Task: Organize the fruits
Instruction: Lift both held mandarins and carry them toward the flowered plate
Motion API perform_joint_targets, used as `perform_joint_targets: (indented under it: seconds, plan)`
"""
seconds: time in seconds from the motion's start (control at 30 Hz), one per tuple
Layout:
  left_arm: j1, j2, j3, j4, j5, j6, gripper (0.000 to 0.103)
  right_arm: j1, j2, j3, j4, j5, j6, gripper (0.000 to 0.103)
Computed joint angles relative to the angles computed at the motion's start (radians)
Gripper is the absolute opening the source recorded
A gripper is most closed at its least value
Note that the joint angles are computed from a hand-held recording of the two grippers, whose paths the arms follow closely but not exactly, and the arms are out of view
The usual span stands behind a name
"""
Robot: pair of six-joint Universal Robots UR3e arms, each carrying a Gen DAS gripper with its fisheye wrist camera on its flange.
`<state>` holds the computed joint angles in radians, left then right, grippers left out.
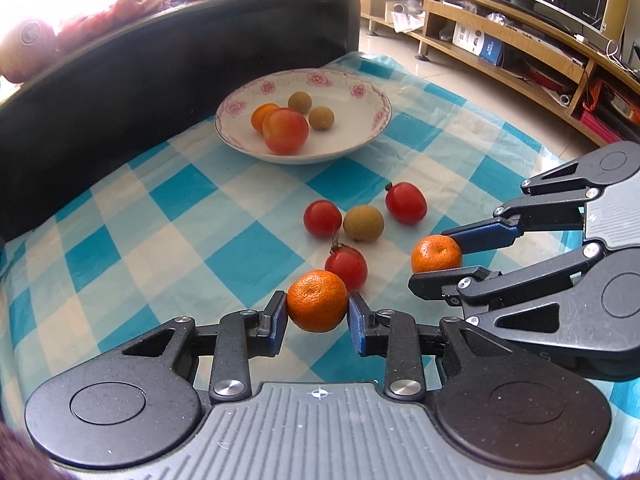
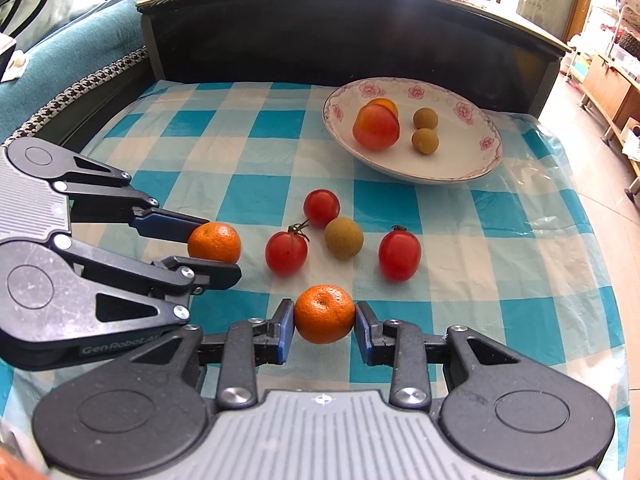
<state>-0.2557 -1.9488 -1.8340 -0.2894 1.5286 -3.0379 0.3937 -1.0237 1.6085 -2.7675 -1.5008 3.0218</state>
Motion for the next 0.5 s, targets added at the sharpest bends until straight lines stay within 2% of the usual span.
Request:
perform_joint_targets:
  seconds: [0.5]
  plan:
    - [-0.005,-0.072,0.150,-0.017,0.012,-0.023,0.040,-0.015,0.002,-0.028,-0.033,-0.010,0.040,0.036]
